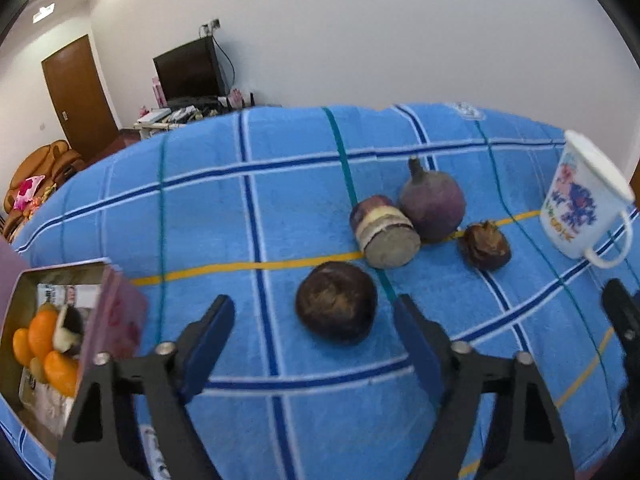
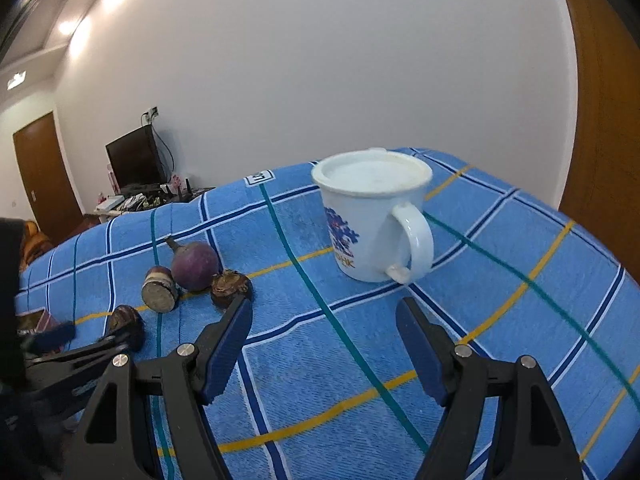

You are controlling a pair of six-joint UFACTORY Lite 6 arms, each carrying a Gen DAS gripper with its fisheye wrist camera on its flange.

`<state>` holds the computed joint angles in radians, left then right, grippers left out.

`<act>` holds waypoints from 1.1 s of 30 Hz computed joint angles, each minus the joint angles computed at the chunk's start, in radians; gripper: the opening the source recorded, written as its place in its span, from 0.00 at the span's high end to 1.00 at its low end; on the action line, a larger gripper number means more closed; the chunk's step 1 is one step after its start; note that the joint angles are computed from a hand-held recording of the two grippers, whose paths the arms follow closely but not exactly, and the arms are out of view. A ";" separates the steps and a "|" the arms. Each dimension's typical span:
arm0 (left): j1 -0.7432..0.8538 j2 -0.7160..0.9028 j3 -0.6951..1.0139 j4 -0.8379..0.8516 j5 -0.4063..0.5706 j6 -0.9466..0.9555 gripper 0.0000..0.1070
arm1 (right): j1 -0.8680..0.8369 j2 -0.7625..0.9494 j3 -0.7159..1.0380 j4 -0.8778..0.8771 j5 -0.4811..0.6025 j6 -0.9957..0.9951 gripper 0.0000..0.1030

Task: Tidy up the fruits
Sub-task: 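Grasp the dark brown round fruit with the left gripper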

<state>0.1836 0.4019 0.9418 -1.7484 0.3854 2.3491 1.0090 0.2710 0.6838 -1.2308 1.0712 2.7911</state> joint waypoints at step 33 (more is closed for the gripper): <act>0.436 -0.032 0.150 0.489 0.429 -0.295 0.57 | -0.349 0.051 0.151 -0.336 -0.483 -0.209 0.27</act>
